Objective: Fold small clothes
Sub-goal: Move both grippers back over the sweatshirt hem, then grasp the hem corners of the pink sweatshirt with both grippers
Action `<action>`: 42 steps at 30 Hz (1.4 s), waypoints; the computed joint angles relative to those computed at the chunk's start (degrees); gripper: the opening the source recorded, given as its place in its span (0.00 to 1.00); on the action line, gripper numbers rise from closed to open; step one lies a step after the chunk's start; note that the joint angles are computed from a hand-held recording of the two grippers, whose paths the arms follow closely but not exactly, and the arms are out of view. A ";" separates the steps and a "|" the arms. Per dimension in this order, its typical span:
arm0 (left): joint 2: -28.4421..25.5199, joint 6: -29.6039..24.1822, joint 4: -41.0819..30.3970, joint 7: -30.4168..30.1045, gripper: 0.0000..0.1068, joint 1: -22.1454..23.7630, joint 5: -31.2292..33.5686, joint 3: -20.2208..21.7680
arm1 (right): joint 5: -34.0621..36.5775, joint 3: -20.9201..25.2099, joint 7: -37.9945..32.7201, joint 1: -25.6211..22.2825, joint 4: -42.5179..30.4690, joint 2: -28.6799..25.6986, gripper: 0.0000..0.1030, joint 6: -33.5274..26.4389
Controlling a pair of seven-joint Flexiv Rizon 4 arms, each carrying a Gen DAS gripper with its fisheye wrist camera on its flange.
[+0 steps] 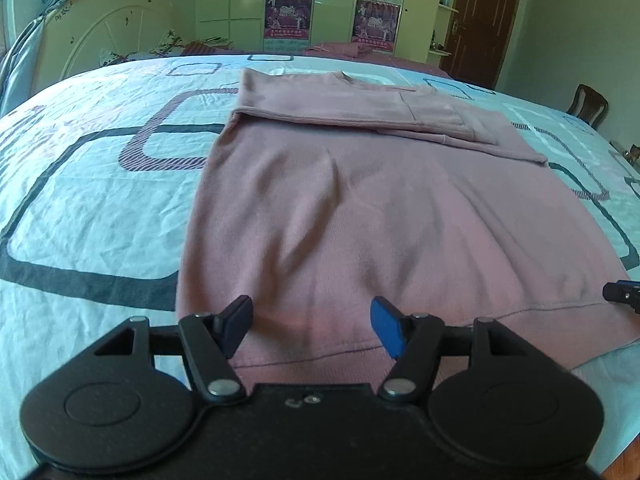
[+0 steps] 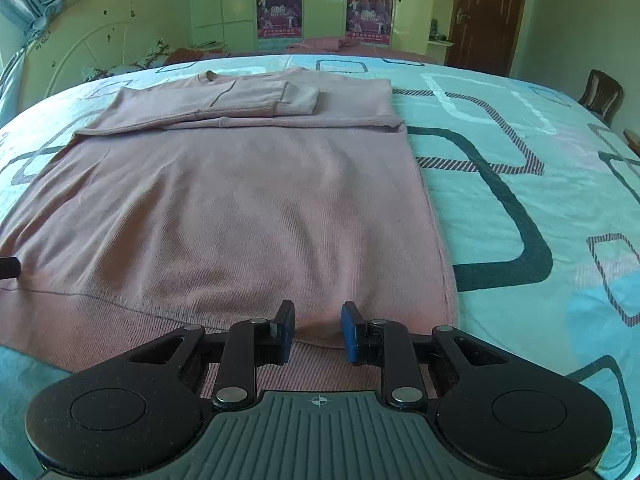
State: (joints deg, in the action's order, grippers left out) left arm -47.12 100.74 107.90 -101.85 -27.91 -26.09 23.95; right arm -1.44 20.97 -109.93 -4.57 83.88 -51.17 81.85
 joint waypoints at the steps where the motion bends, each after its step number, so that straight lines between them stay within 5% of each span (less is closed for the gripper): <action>1: 0.56 0.56 1.10 -0.41 0.59 -0.14 -0.15 0.19 | 0.31 0.11 0.17 -0.31 0.19 0.22 0.23 -0.02; 8: 3.89 3.53 8.09 -1.66 0.61 -0.12 -3.27 -0.22 | 2.35 -0.90 2.61 -1.77 1.07 1.70 0.29 -0.94; 10: 4.93 4.03 9.83 -1.56 0.61 1.08 -3.78 -1.66 | 2.72 -1.82 3.42 -1.70 1.64 2.08 0.57 -0.04; 11: 5.62 4.48 10.73 -1.63 0.61 2.59 -3.66 -3.35 | 2.66 -3.40 4.41 -0.84 2.38 2.42 0.62 1.47; 15: 7.59 8.04 12.99 -2.14 0.60 11.24 -0.83 -12.64 | 1.14 -4.04 6.16 -1.58 2.88 2.39 0.63 1.66; 19: 7.54 8.95 12.88 -1.32 0.60 15.72 1.86 -17.60 | 1.85 -1.78 6.85 -3.72 1.31 1.51 0.62 -1.77; 24: 7.49 8.74 12.23 -1.18 0.39 21.05 5.42 -22.73 | 4.50 1.83 4.50 -6.30 -0.46 1.10 0.35 -5.84; 31: 7.18 8.10 10.90 -2.13 0.11 26.82 9.88 -27.62 | 9.59 1.85 1.28 -5.93 -3.95 1.17 0.10 -12.15; 42: 8.15 11.16 8.33 -4.69 0.08 34.02 16.75 -32.86 | 19.71 2.92 -5.06 -6.39 -12.38 1.55 0.08 -20.79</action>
